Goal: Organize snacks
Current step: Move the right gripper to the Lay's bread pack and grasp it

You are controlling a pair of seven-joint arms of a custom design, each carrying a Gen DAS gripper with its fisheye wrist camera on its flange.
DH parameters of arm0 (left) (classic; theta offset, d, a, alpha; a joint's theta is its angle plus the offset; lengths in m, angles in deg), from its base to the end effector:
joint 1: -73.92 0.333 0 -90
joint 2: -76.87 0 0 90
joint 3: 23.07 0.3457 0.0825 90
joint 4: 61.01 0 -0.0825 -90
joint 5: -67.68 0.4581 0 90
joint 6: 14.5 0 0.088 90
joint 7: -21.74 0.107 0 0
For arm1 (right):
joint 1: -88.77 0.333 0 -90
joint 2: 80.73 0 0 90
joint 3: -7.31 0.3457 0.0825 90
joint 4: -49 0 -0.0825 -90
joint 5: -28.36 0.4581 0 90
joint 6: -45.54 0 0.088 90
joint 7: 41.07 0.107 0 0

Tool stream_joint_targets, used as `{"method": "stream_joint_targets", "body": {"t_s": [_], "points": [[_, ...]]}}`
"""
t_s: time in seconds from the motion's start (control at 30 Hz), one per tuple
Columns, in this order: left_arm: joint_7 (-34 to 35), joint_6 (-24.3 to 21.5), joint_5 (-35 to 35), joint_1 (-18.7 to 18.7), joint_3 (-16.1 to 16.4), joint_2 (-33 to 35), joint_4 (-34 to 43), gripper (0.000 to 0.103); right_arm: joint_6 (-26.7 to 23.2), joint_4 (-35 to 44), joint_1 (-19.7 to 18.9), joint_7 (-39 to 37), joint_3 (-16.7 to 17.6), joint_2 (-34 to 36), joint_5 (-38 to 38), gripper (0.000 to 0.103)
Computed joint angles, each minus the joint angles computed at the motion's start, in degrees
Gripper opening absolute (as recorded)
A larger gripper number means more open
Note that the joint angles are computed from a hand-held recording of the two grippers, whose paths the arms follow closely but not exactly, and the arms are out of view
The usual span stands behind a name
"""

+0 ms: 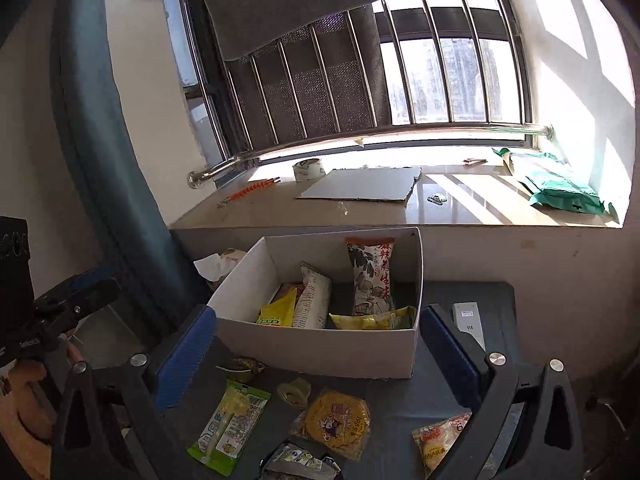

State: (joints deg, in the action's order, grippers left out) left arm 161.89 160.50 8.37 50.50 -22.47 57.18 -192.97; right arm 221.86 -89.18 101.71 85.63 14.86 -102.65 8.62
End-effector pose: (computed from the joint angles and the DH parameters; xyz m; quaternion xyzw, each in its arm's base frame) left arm 0.5216 -0.1458 0.5825 -0.5044 0.6744 -0.4866 0.2323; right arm 0.4849 0.2176 0.5712 -0.6319 0.5907 -0.2510 0.4344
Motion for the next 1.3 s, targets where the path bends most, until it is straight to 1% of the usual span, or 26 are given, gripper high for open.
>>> {"method": "stream_joint_targets", "body": {"t_s": [0.07, 0.1, 0.13, 0.2, 0.23, 0.3, 0.37, 0.43, 0.47, 0.5, 0.53, 0.57, 0.6, 0.63, 0.67, 0.7, 0.73, 0.8, 0.87, 0.9, 0.93, 1.03, 1.07, 1.13, 1.2, 1.3], "points": [[8.41, 2.40, -7.96, -6.10, 4.02, -3.40, -3.02, 0.103, 3.34, -5.79, -4.79, 4.27, 4.78, -5.53, -2.30, 0.103], [10.12, 3.87, -9.53, -7.18, 4.17, -4.69, -4.60, 0.103, 4.68, -8.76, -5.85, 5.67, 6.16, -8.32, -2.55, 0.103], [10.48, 5.12, -10.19, -7.73, 3.93, -5.78, -6.17, 0.103, 4.49, -11.17, -6.33, 6.65, 7.25, -10.91, -2.50, 0.103], [10.96, 6.82, -10.55, -9.94, 4.60, -7.70, -9.13, 0.103, 3.87, -15.38, -9.84, 10.44, 11.85, -16.16, -2.40, 0.103], [10.92, 7.63, -10.78, -11.08, 5.04, -8.64, -10.62, 0.103, 2.78, -17.40, -10.45, 11.93, 13.20, -18.79, -2.43, 0.103], [6.95, 7.70, -7.98, -9.33, 2.53, -10.24, -13.88, 0.103, 1.26, -21.02, -11.05, 15.02, 15.46, -23.08, -2.72, 0.103], [6.82, 9.87, -8.36, -12.23, 3.86, -11.85, -16.44, 0.103, -2.35, -23.71, -11.17, 18.15, 17.77, -26.70, -3.47, 0.103], [6.91, 11.20, -7.87, -15.69, 6.18, -13.46, -18.71, 0.103, -2.99, -26.06, -9.05, 19.62, 16.77, -27.75, -4.15, 0.103], [7.52, 11.07, -9.09, -15.63, 5.83, -13.86, -19.26, 0.103, -3.45, -27.10, -6.90, 19.38, 14.82, -27.55, -4.30, 0.103], [4.34, 9.71, -6.38, -13.58, 4.32, -14.29, -20.40, 0.103, -3.76, -27.73, -5.80, 19.57, 13.73, -27.31, -4.46, 0.103], [2.95, 8.44, -5.27, -11.56, 2.70, -14.54, -20.99, 0.103, -4.23, -28.37, -5.23, 19.87, 13.24, -27.28, -4.76, 0.103], [2.07, 8.33, -4.43, -11.13, 2.33, -14.85, -21.57, 0.103, -5.47, -28.46, -4.51, 19.63, 12.40, -26.77, -5.03, 0.103], [0.57, 7.90, -3.40, -9.70, 1.17, -14.95, -21.97, 0.103, -6.91, -28.25, -4.13, 19.54, 11.82, -26.19, -5.29, 0.103], [-0.81, 7.08, -2.23, -8.36, 0.18, -15.16, -22.35, 0.103, -7.56, -28.22, -4.57, 20.02, 12.00, -25.92, -5.86, 0.103], [-1.58, 6.95, -1.42, -8.20, 0.18, -15.24, -22.56, 0.103, -7.80, -28.69, -5.20, 20.95, 12.63, -26.10, -6.57, 0.103], [-2.41, 7.18, -0.84, -8.25, 0.30, -15.23, -22.64, 0.103, -8.20, -28.40, -5.16, 20.87, 12.03, -25.29, -7.07, 0.103], [-2.91, 7.16, -0.34, -8.79, 0.98, -15.35, -22.73, 0.103, -8.09, -28.14, -5.14, 20.69, 11.25, -24.22, -7.50, 0.103], [-3.32, 7.29, 0.66, -10.56, 2.97, -15.43, -22.77, 0.103, -6.46, -27.46, -6.59, 20.63, 10.84, -22.17, -8.97, 0.103], [-5.16, 7.00, 2.53, -9.48, 2.12, -15.13, -22.88, 0.103, -5.28, -25.87, -8.47, 19.67, 10.60, -19.31, -10.62, 0.103], [-6.11, 7.26, 3.41, -8.93, 1.59, -14.97, -23.02, 0.103, -5.44, -24.78, -8.95, 18.58, 10.12, -17.62, -11.34, 0.103], [-7.35, 7.54, 4.27, -7.94, 0.67, -14.82, -23.18, 0.103, -6.99, -23.17, -8.77, 16.81, 9.24, -15.57, -11.82, 0.103], [-8.45, 7.34, 6.49, -8.94, 2.02, -15.19, -23.67, 0.103, -7.63, -19.08, -10.73, 13.18, 8.53, -10.02, -15.31, 0.103], [-9.23, 7.43, 7.27, -8.58, 1.79, -15.23, -23.89, 0.103, -8.35, -17.58, -10.23, 11.52, 7.16, -7.84, -15.47, 0.103], [-10.14, 7.31, 8.86, -8.70, 2.32, -15.35, -24.22, 0.103, -9.57, -14.53, -7.72, 7.19, 2.84, -3.09, -13.71, 0.103], [-12.01, 7.13, 10.22, -7.78, 1.95, -15.34, -24.49, 0.103, -10.30, -11.97, -7.70, 5.71, 1.31, 0.59, -13.41, 0.103], [-13.75, 6.31, 12.13, -8.32, 3.32, -15.29, -24.62, 0.103, -11.12, -8.60, -6.11, 2.88, -2.12, 5.69, -9.98, 0.103]]}}
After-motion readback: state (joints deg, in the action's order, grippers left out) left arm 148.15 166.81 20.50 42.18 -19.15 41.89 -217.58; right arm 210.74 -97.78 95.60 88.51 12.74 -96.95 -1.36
